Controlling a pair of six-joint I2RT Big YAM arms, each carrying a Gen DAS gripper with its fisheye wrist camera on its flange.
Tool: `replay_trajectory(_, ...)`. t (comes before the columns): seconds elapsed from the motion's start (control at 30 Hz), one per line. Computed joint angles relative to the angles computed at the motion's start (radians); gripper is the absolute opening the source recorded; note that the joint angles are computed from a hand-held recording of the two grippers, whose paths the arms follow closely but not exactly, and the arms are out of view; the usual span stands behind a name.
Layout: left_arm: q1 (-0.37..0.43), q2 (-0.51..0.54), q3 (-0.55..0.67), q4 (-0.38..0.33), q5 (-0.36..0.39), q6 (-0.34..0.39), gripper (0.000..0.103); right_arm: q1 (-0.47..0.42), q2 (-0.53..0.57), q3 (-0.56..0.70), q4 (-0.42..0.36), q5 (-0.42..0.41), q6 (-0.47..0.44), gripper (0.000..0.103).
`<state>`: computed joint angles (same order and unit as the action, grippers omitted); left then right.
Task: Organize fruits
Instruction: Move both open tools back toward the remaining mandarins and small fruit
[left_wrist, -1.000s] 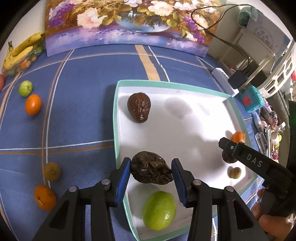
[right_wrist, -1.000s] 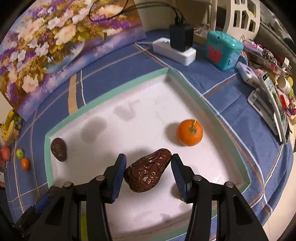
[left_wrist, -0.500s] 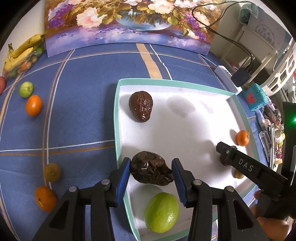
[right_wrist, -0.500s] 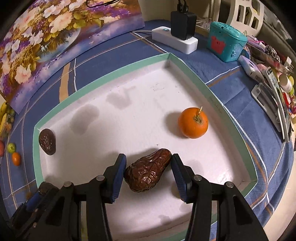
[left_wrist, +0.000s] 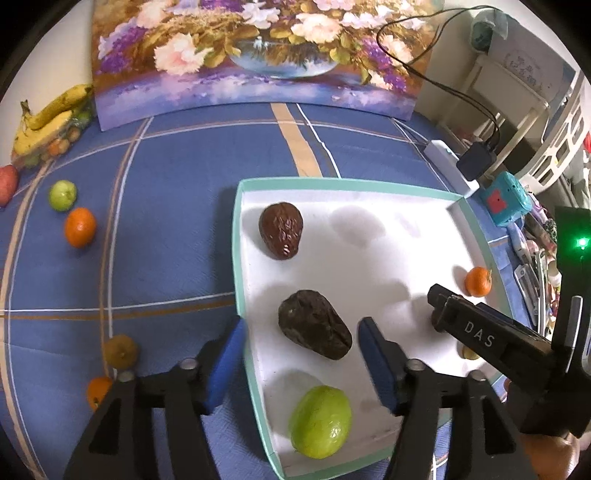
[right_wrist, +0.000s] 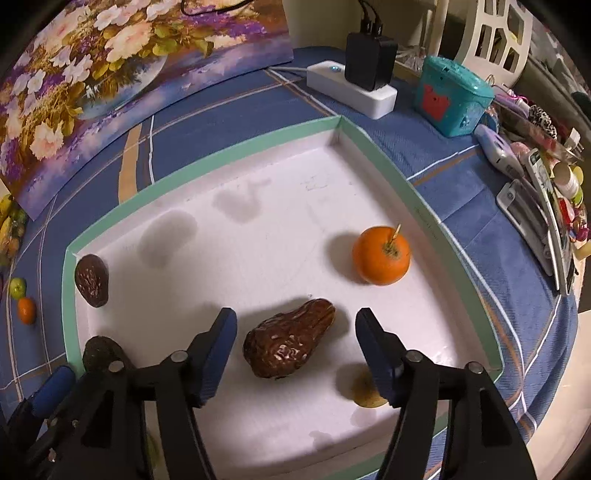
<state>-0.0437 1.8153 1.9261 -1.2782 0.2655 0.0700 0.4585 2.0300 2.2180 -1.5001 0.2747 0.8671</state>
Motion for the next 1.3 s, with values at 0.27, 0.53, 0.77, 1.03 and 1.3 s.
replay_trajectory(0.27, 0.019, -0.024, -0.01, 0.056, -0.08, -0.039, 0.096, 0.0, -0.022, -0.012, 0.032, 0.016, -0.005, 0.094)
replay_trajectory(0.53, 0.086, -0.007, 0.015, 0.095, -0.171, -0.157, 0.103, 0.008, -0.042, -0.035, 0.066, 0.046, -0.014, 0.094)
replay_trajectory(0.77, 0.152, 0.002, 0.058, 0.101, -0.209, -0.192, 0.103, 0.032, -0.051, -0.037, 0.156, 0.072, -0.086, 0.095)
replay_trajectory(1.03, 0.215, 0.011, 0.106, 0.098, -0.27, -0.182, 0.103, 0.062, -0.02, 0.027, 0.172, 0.073, -0.154, 0.095)
replay_trajectory(1.3, 0.271, 0.009, 0.136, 0.092, -0.268, -0.159, 0.103, 0.085, 0.006, 0.091, 0.169, 0.057, -0.208, 0.095)
